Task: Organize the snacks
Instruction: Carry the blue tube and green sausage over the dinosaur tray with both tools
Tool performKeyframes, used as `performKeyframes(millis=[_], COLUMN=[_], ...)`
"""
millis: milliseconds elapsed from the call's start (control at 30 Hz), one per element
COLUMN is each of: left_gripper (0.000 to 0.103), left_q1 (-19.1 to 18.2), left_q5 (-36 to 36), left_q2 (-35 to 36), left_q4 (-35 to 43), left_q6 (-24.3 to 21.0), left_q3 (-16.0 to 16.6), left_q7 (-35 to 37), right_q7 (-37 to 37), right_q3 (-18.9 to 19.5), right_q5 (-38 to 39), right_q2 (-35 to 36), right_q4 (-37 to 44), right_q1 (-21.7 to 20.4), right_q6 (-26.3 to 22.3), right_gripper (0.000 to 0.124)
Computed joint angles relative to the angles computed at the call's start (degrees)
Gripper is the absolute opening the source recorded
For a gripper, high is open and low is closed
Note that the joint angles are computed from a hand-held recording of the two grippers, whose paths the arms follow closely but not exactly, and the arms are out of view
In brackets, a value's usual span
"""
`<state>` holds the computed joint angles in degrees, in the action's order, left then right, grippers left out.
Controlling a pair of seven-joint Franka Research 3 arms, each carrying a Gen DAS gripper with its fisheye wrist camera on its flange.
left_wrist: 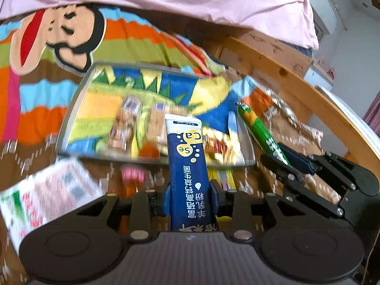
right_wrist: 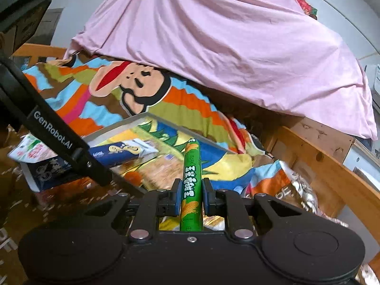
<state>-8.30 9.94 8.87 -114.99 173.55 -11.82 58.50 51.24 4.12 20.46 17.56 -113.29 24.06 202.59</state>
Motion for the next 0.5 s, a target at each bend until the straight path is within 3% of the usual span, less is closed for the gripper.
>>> performKeyframes(millis=[200,267,367,500], left_gripper=[0.035,0.035,0.035,0.035], left_q1=[-0.95,-1.69,-5.19,-5.84], left_q5=[5.36,6.98,10.03,11.26], left_q2=[9.29,13.31,19.3,27.52], left_q4=[12.57,18.08,26.8,38.16], left_q6=[-1.37,-2.29,-4.66,-6.36], left_q3=[2.75,3.97,8.63,9.55], left_q7=[0.24,0.11,-5.71,-8.51], right_q7=[0.4,0.89,3.32,9.88], right_q3=[-4.05,-7.45,-13.04,-18.66], right_q5=[2.96,4.56,6.57,6.67], right_q2=[9.77,13.44,18.57,23.55], right_q4=[14.92,20.29,27.52,34.29], right_q1=[2.12,4.46,7.86,10.15], right_q6=[-5.02,-6.87,-10.54,-16.36], right_gripper=[0.018,0.018,0.018,0.018])
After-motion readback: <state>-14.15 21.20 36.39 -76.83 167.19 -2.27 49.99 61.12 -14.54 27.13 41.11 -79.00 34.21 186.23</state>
